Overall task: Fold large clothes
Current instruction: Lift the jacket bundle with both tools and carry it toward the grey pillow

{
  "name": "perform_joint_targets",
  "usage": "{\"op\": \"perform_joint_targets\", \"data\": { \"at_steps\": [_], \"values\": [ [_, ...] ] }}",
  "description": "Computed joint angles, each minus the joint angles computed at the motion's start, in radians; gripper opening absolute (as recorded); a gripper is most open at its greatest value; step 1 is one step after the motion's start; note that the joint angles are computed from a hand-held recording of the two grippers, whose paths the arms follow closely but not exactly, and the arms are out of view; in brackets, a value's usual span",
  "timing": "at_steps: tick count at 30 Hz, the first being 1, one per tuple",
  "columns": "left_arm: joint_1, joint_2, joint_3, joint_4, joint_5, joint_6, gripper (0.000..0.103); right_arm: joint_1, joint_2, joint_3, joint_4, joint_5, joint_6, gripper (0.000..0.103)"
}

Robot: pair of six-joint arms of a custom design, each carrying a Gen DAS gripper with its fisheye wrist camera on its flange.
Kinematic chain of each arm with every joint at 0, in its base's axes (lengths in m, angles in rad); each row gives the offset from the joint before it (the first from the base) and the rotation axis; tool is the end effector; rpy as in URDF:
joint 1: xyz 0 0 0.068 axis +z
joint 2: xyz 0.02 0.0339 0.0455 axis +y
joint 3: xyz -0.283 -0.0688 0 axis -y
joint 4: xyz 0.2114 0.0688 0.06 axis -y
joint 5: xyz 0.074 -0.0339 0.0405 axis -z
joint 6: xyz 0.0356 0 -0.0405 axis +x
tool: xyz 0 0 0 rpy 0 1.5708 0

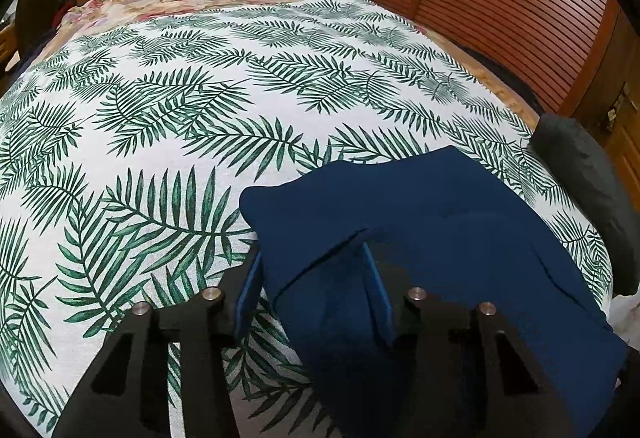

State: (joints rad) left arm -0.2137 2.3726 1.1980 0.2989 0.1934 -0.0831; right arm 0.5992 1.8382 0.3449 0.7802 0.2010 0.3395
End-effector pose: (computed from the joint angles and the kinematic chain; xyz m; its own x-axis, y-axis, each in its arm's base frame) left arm 0.4188 -0.0979 0.0548 -0.7752 0.0849 -0.6260 0.2650 0.9432 -0.2003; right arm 0.2132 0.1370 0.1091 -0.6519 -0.0501 -0.7567 -0.2236 0.9661 0.1287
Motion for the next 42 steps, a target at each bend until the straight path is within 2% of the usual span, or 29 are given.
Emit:
{"op": "perform_joint_targets", "data": {
  "at_steps": [1,4,6,9,14,20,25,30,34,37,42],
  "values": [
    [-0.002,-0.001,0.002,-0.004,0.000,0.003,0.042,0.001,0.001,0.000,0.002,0.000,-0.003,0.052],
    [-0.010,-0.010,0.002,-0.015,-0.024,0.016,0.030,-0.012,0.005,-0.006,0.026,-0.056,-0.027,0.035],
    [-0.016,-0.020,-0.002,-0.021,-0.040,0.024,0.027,-0.008,-0.001,-0.001,0.015,-0.050,-0.051,0.024],
    [-0.028,-0.048,-0.030,-0.005,-0.069,0.024,0.021,-0.033,-0.025,-0.011,0.026,-0.088,-0.074,0.015],
    [-0.069,-0.177,-0.139,0.074,-0.119,0.023,0.017,-0.050,-0.094,-0.035,0.052,-0.105,-0.114,0.012],
    [-0.140,-0.345,-0.230,0.102,-0.163,0.031,0.016,-0.084,-0.184,-0.042,0.030,-0.105,-0.176,0.011],
    [-0.218,-0.437,-0.239,0.110,-0.228,0.018,0.016,-0.182,-0.312,-0.044,-0.037,-0.135,-0.250,0.010],
    [-0.300,-0.439,-0.106,0.007,-0.288,0.008,0.015,-0.360,-0.495,-0.021,-0.175,-0.251,-0.368,0.010],
    [-0.387,-0.401,0.056,-0.077,-0.334,0.006,0.015,-0.538,-0.632,0.016,-0.309,-0.365,-0.435,0.010],
    [-0.454,-0.344,0.216,-0.143,-0.367,0.005,0.015,-0.714,-0.724,0.063,-0.413,-0.471,-0.487,0.010],
    [-0.547,-0.169,0.606,-0.308,-0.387,0.003,0.015,-1.008,-0.764,0.158,-0.509,-0.627,-0.555,0.010]
  ]
}}
